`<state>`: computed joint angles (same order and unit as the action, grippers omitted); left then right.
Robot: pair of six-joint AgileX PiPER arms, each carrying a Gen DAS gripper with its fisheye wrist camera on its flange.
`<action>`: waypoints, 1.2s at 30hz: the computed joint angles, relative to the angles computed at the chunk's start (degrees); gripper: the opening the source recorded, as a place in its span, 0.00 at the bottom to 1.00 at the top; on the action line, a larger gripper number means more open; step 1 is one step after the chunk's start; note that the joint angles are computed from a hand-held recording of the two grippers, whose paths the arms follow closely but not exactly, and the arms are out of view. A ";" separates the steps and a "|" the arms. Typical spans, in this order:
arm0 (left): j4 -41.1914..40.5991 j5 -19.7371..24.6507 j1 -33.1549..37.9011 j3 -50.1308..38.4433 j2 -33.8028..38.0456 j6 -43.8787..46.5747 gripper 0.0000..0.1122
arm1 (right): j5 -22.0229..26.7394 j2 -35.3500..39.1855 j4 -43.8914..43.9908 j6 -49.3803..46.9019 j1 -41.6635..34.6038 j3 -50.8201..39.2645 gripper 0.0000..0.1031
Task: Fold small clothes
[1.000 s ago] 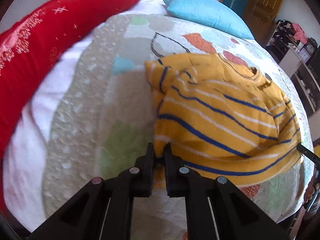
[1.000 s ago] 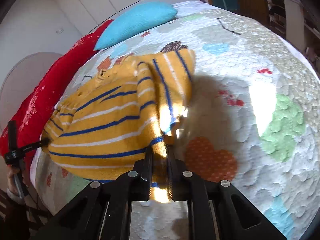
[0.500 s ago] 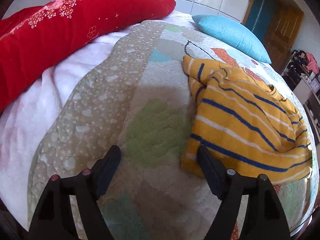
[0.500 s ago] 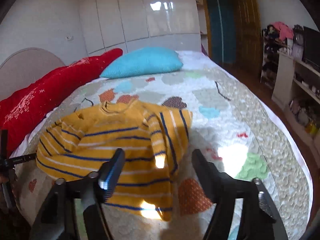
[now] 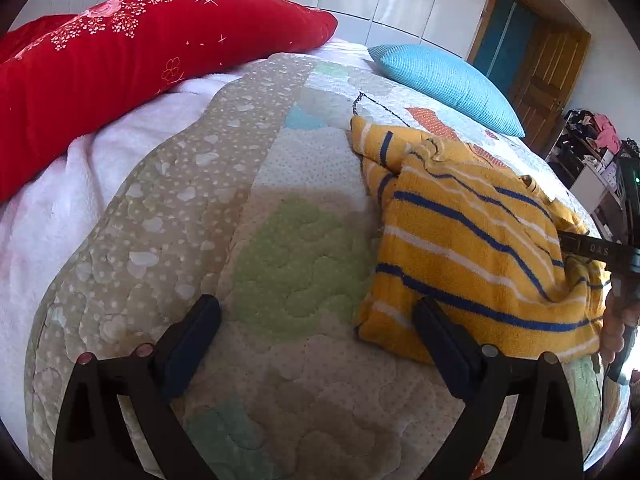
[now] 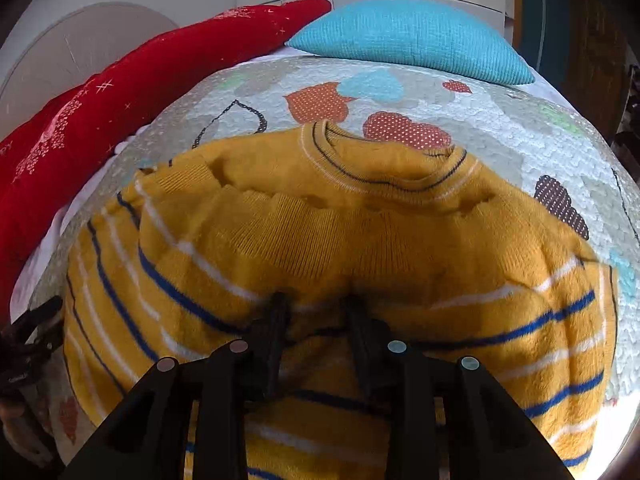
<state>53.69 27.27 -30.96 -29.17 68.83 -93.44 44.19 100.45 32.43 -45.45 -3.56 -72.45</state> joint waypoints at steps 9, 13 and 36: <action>2.94 -2.83 0.80 1.98 -2.06 -4.07 0.87 | -2.60 -5.57 -2.06 2.05 12.80 0.28 0.32; 3.14 -2.97 0.76 2.06 -2.15 -4.44 0.87 | -4.85 2.66 -9.70 13.09 22.29 -6.73 0.37; 1.73 -1.25 0.07 0.77 -0.28 -2.46 0.87 | -0.22 0.14 3.70 -2.37 -12.35 -1.53 0.53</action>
<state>55.42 26.02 -30.90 -28.40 68.56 -95.90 43.97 100.60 36.13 -47.82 -15.91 -73.98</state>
